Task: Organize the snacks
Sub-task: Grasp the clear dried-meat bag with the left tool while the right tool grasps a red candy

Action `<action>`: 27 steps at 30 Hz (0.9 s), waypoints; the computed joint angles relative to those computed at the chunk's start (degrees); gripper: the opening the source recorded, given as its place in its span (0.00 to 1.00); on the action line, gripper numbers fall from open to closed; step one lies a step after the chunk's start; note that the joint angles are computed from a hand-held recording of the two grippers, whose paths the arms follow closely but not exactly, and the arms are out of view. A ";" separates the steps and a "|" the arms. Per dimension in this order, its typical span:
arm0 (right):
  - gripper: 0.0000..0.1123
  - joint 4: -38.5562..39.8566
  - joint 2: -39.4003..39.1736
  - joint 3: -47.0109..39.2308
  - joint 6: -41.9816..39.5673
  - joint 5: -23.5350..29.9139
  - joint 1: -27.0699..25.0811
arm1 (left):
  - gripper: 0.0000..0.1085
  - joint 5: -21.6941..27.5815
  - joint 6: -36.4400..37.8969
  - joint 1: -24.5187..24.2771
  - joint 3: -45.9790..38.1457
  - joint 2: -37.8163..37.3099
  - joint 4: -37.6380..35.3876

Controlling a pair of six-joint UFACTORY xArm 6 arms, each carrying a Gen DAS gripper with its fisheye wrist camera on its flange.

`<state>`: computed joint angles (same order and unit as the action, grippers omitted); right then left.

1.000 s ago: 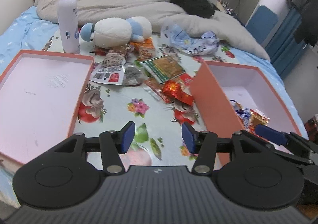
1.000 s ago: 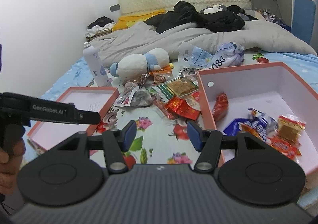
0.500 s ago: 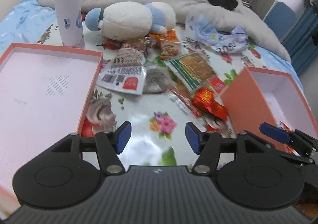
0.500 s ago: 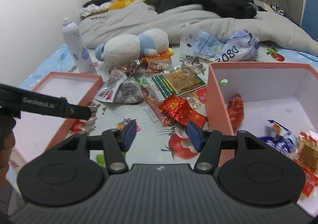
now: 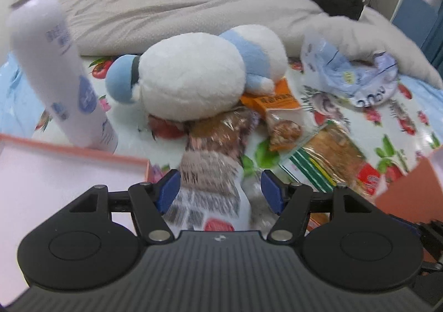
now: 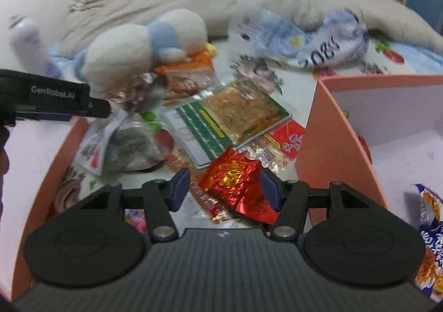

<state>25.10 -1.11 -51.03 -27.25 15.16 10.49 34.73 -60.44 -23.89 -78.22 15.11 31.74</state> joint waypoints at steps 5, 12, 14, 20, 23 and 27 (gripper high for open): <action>0.52 -7.68 2.83 -2.53 5.91 2.00 -0.55 | 0.67 1.23 5.80 1.78 -5.73 5.59 -3.78; 0.51 -5.39 4.51 -4.40 2.46 6.04 -1.16 | 0.67 1.44 10.57 3.34 -10.80 10.84 -8.52; 0.51 -5.45 4.63 -4.49 2.68 5.85 -1.07 | 0.67 1.81 11.79 3.67 -11.87 12.01 -10.45; 0.41 -3.97 4.56 -3.86 -0.99 3.71 -0.09 | 0.56 0.25 11.44 4.05 -10.59 11.45 -12.46; 0.39 -2.46 4.19 -3.85 -2.44 4.15 -0.01 | 0.51 0.82 9.60 3.75 -9.57 10.02 -11.58; 0.38 -1.66 2.28 -2.45 -3.04 4.38 0.23 | 0.51 1.52 6.78 2.86 -6.48 6.14 -9.90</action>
<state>23.44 1.16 -53.49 -30.30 19.55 10.72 36.25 -53.67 -21.03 -84.70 21.25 21.84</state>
